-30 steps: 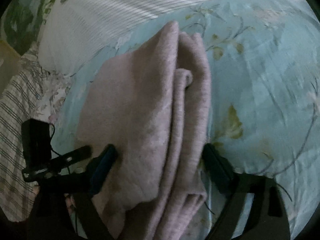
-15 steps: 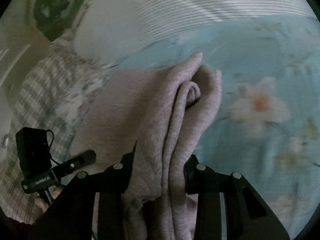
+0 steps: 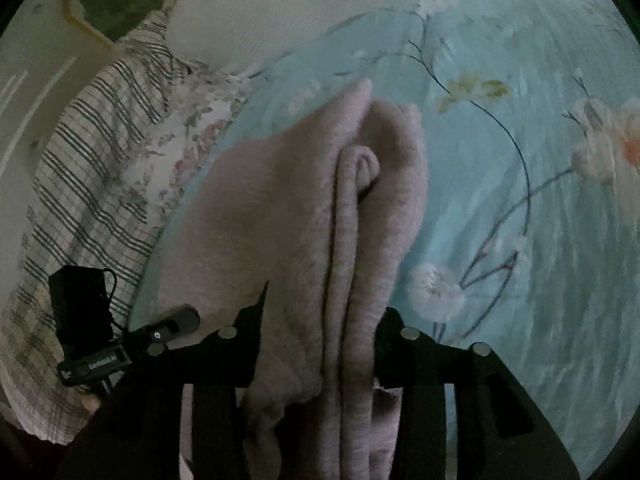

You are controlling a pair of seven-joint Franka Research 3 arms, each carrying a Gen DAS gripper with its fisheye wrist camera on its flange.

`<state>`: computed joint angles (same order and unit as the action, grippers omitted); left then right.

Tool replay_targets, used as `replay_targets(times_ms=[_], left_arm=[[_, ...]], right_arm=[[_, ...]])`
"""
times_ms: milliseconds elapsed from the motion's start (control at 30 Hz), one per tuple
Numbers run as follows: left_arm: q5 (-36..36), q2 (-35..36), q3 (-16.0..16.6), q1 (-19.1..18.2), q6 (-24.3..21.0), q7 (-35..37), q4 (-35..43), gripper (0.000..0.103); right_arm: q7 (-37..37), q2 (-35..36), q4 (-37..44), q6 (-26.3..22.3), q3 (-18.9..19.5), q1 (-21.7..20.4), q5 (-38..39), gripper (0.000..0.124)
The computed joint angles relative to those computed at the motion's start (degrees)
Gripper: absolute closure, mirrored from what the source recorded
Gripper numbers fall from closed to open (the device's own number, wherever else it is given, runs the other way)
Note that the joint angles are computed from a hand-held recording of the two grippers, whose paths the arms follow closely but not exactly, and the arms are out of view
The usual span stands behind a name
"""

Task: Fold small clothes

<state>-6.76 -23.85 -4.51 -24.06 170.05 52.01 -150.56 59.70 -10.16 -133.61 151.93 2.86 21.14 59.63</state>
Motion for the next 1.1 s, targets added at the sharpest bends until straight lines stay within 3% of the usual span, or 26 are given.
replay_targets(times_ms=[67, 133, 267, 400, 467, 533, 600, 733, 867, 967, 1100], left_arm=[[-0.34, 0.83, -0.17, 0.49, -0.54, -0.99, 0.04, 0.05], [1.85, 0.94, -2.89, 3.51, -2.71, -3.88, 0.64, 0.039], [4.38, -1.62, -4.12, 5.03, -5.34, -5.7, 0.19, 0.039], [9.45, -5.47, -7.38, 8.1, -7.35, -9.76, -0.33, 0.039], [11.1, -7.75, -7.6, 8.03, -7.27, -10.68, -1.26, 0.041], [11.52, -9.14, -6.56, 6.34, -5.66, -10.15, -2.17, 0.043], [11.83, -9.44, -5.98, 4.89, -3.94, -9.54, -2.45, 0.048], [12.19, -7.87, -4.93, 1.74, -1.26, -6.92, -1.61, 0.052], [10.58, -5.15, -2.72, -1.36, -1.3, -3.79, -0.66, 0.052], [9.46, -4.38, -2.66, -1.6, -1.29, -2.78, -0.46, 0.053], [8.8, -3.86, -3.12, -1.31, -1.2, -2.22, -0.08, 0.053]], right_arm=[[1.69, -0.4, -0.69, 0.56, 0.29, -0.35, -2.09, 0.072], [3.82, -1.04, -1.26, 1.08, 0.46, -0.58, -4.02, 0.066], [13.72, -4.65, -3.58, 5.83, 2.53, -2.41, -14.8, 0.055], [14.38, -7.06, -3.94, 9.93, 0.88, -0.16, -16.95, 0.055], [13.2, -6.33, -2.44, 9.3, -0.19, 1.24, -16.56, 0.063], [11.4, -4.56, -0.37, 7.01, -1.14, 2.46, -15.14, 0.085], [12.05, -2.58, 1.01, 5.27, -0.39, 2.0, -16.56, 0.092], [15.3, -0.18, 1.44, 4.63, 0.89, 0.8, -18.92, 0.092], [13.21, -0.24, 0.92, 5.08, 0.29, 1.03, -15.2, 0.094], [12.94, -1.59, -0.16, 8.0, 0.46, 0.77, -15.03, 0.094], [9.76, -0.64, 1.18, 5.57, -0.52, 1.28, -12.25, 0.094]])
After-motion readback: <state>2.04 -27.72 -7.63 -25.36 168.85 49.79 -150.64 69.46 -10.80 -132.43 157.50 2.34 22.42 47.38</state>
